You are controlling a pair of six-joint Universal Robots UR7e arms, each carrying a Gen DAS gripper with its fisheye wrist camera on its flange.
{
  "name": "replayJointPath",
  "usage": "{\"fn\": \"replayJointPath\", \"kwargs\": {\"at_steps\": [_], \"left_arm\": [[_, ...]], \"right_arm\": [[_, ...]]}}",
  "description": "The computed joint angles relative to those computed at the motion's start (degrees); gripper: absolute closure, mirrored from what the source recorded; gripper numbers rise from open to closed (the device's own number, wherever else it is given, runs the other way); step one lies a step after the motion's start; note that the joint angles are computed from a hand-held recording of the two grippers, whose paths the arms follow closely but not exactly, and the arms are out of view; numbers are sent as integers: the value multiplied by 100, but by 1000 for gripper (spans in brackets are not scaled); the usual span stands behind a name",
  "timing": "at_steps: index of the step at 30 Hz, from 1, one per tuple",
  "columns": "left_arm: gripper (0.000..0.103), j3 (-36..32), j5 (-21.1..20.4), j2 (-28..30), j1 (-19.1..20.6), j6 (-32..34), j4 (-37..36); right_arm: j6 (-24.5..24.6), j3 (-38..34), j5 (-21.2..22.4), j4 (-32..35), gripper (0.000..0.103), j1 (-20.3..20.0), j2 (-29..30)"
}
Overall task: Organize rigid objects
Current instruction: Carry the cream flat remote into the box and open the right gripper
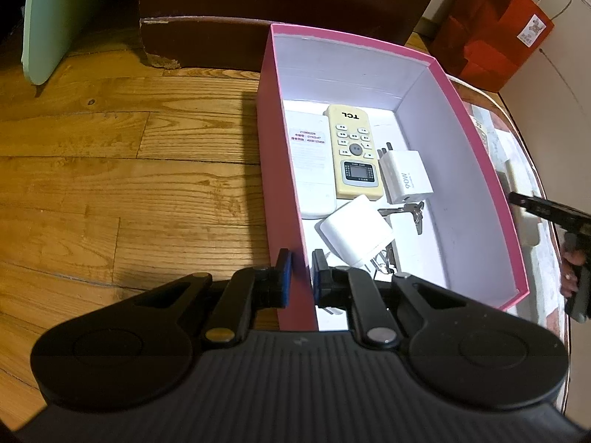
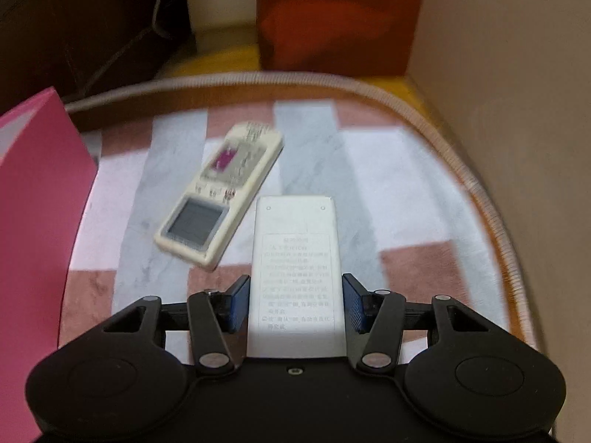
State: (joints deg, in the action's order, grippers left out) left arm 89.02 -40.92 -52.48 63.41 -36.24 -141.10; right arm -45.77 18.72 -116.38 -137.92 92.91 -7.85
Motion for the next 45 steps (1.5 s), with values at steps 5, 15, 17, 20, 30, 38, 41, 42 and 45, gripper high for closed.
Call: {"fn": "replayJointPath", "kwargs": {"at_steps": [5, 15, 17, 20, 30, 38, 41, 42, 45], "left_arm": [[93, 11, 30, 6, -9, 3, -19], [93, 9, 46, 12, -20, 7, -27], [93, 10, 48, 11, -19, 14, -30], [93, 9, 52, 12, -21, 16, -28], [93, 43, 53, -3, -32, 69, -87], [93, 66, 73, 2, -47, 148, -149], [93, 78, 89, 7, -57, 172, -172], [93, 80, 92, 9, -60, 177, -177], [93, 85, 90, 9, -59, 191, -189]], "right_arm": [[260, 1730, 635, -648, 45, 77, -1093], [444, 3222, 1998, -247, 45, 406, -2243], [509, 3294, 2242, 109, 45, 463, -2320], [710, 3214, 2529, 761, 45, 532, -2309], [1091, 2491, 2335, 2133, 45, 762, -1754], [517, 361, 1275, 3110, 45, 1022, -268], [-302, 1115, 857, 2202, 45, 1097, -377], [-438, 1290, 843, 1984, 45, 1090, -401], [-459, 1393, 698, 1625, 45, 1078, -307]]}}
